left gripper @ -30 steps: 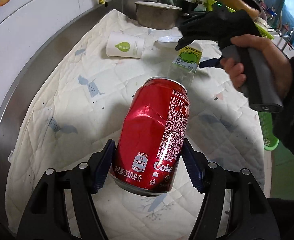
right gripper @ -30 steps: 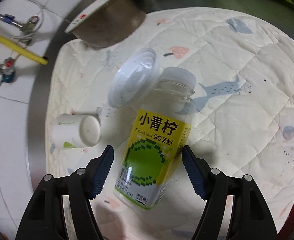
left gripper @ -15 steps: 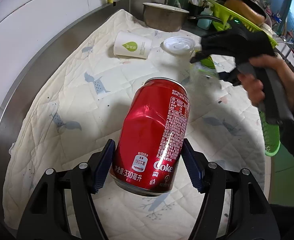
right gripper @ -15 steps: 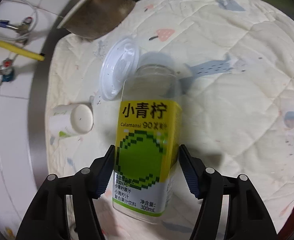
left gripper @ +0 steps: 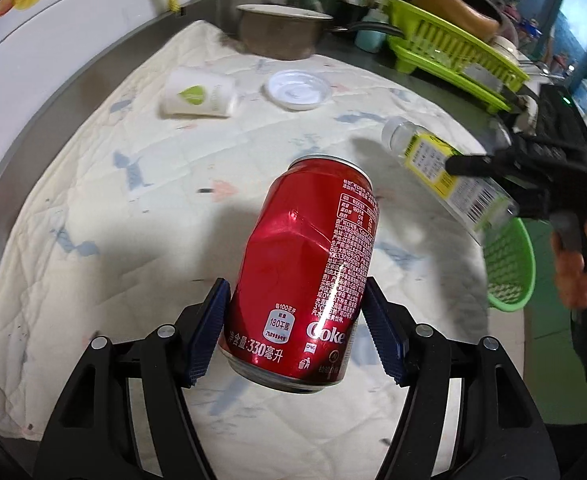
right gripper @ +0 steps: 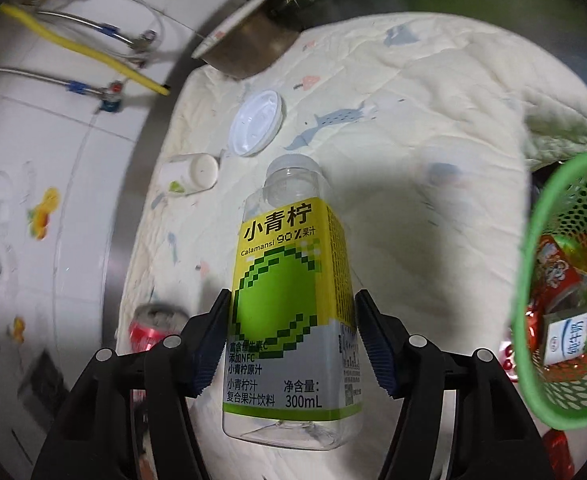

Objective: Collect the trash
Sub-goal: 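Carry the bottle into the basket and open the right gripper while the left carries the can toward it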

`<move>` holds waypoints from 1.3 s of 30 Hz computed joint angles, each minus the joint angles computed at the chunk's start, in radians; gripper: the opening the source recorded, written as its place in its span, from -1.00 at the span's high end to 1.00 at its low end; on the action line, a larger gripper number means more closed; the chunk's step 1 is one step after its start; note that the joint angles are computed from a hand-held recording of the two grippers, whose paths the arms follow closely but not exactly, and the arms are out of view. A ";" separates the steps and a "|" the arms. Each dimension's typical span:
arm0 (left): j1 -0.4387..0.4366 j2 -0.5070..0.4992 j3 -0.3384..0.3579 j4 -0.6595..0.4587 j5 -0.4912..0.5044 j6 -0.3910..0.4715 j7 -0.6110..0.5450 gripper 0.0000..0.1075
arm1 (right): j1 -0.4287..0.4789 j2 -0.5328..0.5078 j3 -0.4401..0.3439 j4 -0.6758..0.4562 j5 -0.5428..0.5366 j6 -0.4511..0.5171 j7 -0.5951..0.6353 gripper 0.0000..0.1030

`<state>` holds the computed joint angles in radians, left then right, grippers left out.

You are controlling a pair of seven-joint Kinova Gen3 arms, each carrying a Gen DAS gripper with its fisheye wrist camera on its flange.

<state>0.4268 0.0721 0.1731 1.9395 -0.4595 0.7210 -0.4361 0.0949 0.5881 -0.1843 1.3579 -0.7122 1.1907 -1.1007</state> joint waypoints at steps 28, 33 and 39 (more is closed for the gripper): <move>0.223 0.441 -0.042 -0.622 0.204 0.124 -0.382 -0.22 | 0.216 0.174 0.120 -0.011 0.314 -0.128 0.017 -0.08; 0.235 0.519 -0.053 -0.728 0.255 0.160 -0.451 -0.22 | 0.297 0.147 0.094 -0.002 0.264 -0.131 0.060 -0.22; 0.250 0.617 -0.063 -0.867 0.303 0.225 -0.519 -0.22 | 0.372 0.088 0.085 0.018 0.199 -0.138 0.132 -0.28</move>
